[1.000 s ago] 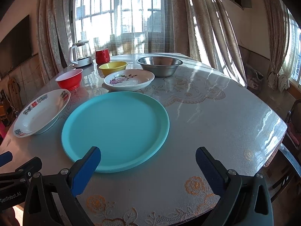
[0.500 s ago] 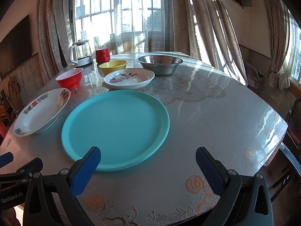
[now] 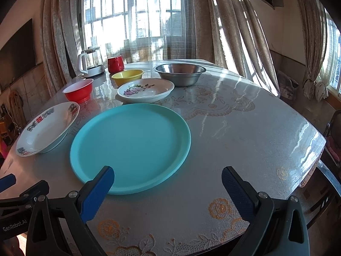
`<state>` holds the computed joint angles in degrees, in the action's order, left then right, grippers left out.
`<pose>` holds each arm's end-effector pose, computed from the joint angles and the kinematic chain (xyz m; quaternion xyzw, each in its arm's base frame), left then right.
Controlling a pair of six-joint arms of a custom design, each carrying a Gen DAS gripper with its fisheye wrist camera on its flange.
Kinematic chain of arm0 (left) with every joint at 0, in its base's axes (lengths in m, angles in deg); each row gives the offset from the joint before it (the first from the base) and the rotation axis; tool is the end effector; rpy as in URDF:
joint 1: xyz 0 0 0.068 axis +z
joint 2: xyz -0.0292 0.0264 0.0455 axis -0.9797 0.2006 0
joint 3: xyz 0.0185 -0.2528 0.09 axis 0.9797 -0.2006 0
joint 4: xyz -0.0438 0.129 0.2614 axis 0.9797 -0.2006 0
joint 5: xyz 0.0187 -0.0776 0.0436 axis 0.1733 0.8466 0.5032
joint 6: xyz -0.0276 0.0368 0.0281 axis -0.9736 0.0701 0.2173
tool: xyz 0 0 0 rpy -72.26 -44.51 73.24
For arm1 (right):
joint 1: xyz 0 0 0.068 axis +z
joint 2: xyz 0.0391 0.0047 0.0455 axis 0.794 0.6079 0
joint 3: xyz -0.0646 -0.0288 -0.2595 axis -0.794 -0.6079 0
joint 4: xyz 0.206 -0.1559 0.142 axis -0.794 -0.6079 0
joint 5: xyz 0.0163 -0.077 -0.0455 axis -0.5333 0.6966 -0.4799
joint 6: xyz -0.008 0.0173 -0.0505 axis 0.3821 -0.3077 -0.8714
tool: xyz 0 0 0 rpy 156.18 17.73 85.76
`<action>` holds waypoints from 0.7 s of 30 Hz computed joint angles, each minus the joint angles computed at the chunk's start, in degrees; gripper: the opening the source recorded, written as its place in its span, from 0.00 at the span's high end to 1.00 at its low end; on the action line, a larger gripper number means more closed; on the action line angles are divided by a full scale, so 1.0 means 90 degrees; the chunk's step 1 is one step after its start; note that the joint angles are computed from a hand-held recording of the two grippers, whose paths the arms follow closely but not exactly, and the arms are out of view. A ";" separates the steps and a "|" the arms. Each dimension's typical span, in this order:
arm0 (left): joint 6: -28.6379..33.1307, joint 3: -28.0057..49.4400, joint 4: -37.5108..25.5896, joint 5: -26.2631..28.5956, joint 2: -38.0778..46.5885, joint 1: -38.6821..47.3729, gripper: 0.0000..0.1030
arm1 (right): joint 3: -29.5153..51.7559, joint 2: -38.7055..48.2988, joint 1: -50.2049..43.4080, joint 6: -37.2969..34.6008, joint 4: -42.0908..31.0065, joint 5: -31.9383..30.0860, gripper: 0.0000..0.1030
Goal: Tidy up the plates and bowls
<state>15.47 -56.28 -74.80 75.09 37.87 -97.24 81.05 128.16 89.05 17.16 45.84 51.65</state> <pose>0.1962 -0.0666 0.1157 0.1567 0.9226 -0.0530 0.3484 0.1317 0.0662 0.1128 0.2473 0.8677 -0.0960 0.4204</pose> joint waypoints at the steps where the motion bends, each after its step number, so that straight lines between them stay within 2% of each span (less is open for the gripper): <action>1: 0.0008 0.0010 0.0003 -0.0002 0.0027 0.0004 0.00 | -0.0001 0.0007 -0.0021 -0.0027 0.0023 -0.0032 0.00; 15: 0.0058 0.0046 -0.0009 0.0072 0.0107 -0.0007 0.00 | -0.0049 0.0067 -0.0071 -0.0096 0.0170 -0.0055 0.00; 21: 0.0210 0.0181 -0.0138 0.0866 0.0310 0.0247 0.00 | -0.0220 -0.0457 -0.0263 -0.0440 0.0173 0.0000 0.00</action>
